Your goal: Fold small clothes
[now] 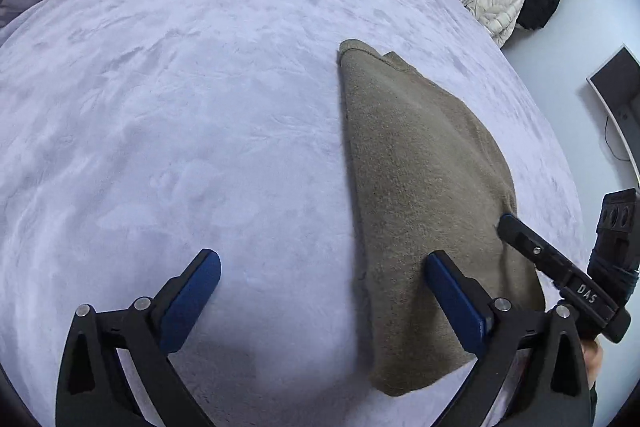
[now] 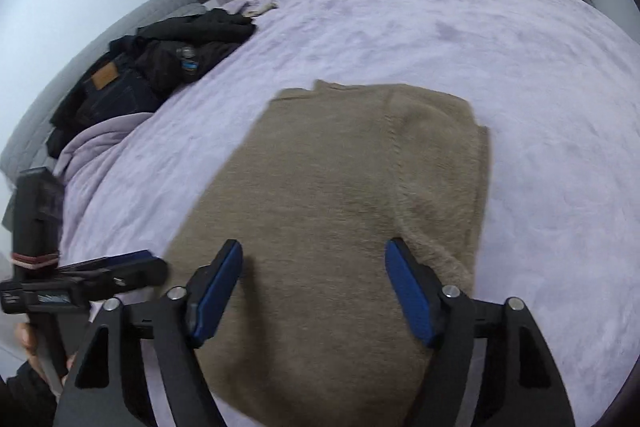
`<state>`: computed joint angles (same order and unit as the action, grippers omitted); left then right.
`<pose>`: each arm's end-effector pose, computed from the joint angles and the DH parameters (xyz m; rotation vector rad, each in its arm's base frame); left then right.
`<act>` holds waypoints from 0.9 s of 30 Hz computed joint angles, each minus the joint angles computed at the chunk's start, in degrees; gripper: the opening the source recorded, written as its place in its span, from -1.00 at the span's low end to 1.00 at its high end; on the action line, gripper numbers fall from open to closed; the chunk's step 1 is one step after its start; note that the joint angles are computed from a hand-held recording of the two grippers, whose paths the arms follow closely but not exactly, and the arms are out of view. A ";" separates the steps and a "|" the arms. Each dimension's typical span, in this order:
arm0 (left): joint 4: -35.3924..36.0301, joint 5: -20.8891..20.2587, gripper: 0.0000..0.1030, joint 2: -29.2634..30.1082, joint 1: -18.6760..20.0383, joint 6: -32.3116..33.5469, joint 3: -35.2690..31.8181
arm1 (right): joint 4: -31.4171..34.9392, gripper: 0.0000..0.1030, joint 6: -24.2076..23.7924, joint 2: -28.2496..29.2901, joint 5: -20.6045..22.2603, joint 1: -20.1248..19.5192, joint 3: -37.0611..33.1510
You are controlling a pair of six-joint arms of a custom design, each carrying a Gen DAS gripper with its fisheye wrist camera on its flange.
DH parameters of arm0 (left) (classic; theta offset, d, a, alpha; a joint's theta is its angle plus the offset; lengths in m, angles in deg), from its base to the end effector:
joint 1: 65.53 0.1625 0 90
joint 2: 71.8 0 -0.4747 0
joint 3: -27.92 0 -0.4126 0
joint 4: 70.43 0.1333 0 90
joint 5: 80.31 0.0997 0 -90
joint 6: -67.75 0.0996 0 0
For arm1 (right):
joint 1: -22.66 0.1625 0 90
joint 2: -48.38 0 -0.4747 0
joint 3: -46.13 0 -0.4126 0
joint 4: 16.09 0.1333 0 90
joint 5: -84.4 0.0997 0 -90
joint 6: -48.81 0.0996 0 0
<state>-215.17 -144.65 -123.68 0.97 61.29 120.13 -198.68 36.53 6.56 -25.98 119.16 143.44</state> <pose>-0.1279 -0.7366 0.2068 0.3269 2.7132 -0.4944 0.1799 -0.7076 0.1247 0.2728 -2.6226 0.8582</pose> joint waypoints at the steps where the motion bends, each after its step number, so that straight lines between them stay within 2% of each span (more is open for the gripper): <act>1: 0.22 0.02 0.99 0.03 -0.01 1.41 -0.04 | -0.90 0.28 0.42 -0.74 2.65 -1.04 1.08; 2: 0.27 0.11 0.99 -0.01 -0.04 2.25 -0.07 | -1.57 0.27 0.74 -1.69 4.94 -1.69 2.32; 3: 0.58 0.27 0.99 0.01 -0.10 2.82 -0.30 | -1.69 0.28 1.00 -2.56 5.10 -1.69 3.29; 5: 1.81 -0.09 0.99 0.24 0.01 3.55 -1.62 | -2.78 0.33 0.43 -4.50 3.01 -0.77 5.51; 6: 2.51 -0.53 0.99 0.49 0.13 3.91 -2.60 | -3.61 0.43 -0.43 -5.58 2.38 -0.38 6.63; 7: 3.24 -1.36 0.99 0.91 0.29 4.28 -3.94 | -4.83 0.65 -1.34 -6.43 0.42 0.14 7.61; 9: 5.51 -3.53 0.99 2.04 0.81 4.07 -7.14 | -9.14 0.70 -4.02 -7.47 -5.04 0.90 9.03; 10: 7.44 -5.15 0.99 2.96 1.12 3.65 -9.17 | -9.09 0.70 -4.46 -8.49 -5.48 0.55 9.50; 13: 16.69 -11.72 0.99 7.51 2.19 2.94 -16.90 | -4.59 0.71 0.99 -10.86 -1.56 -2.13 8.99; 16: 24.76 -14.23 0.99 12.55 2.50 2.63 -22.91 | 3.46 0.71 8.60 -9.93 5.52 -5.38 5.63; 19: 26.26 -18.04 0.99 14.73 3.07 2.83 -24.77 | 11.39 0.71 12.56 -7.08 14.02 -7.87 1.69; 20: 26.46 -18.94 0.99 15.23 3.17 3.65 -25.23 | 12.10 0.72 13.01 -5.67 14.09 -7.94 0.47; 21: 26.90 -19.36 0.99 15.71 3.17 4.50 -25.84 | 10.66 0.72 12.64 -4.22 12.27 -7.48 -0.30; 22: 27.07 -19.08 0.96 15.96 3.02 4.91 -26.07 | 9.66 0.65 11.89 -3.23 11.39 -7.08 -1.03; 23: 26.81 -18.01 0.68 15.97 2.67 5.39 -25.90 | 10.29 0.49 11.35 -2.63 11.16 -6.70 -1.97; 24: 26.60 -17.19 0.56 15.77 2.34 6.22 -25.64 | 11.99 0.07 10.95 -2.32 12.25 -6.52 -2.93; 25: 25.99 -17.37 0.31 15.18 2.21 7.13 -24.97 | 13.09 -0.11 11.03 -2.09 12.22 -6.18 -3.62; 26: 25.63 -17.78 0.07 14.75 2.16 7.41 -24.76 | 13.36 -0.16 9.99 -1.87 10.66 -5.40 -4.07; 27: 25.08 -18.29 -0.02 14.03 2.09 7.72 -24.08 | 13.10 -0.23 8.63 -1.64 8.74 -4.53 -4.35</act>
<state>-190.09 -162.94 -109.65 3.07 69.00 96.05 -185.58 45.15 4.92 -17.24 114.63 139.09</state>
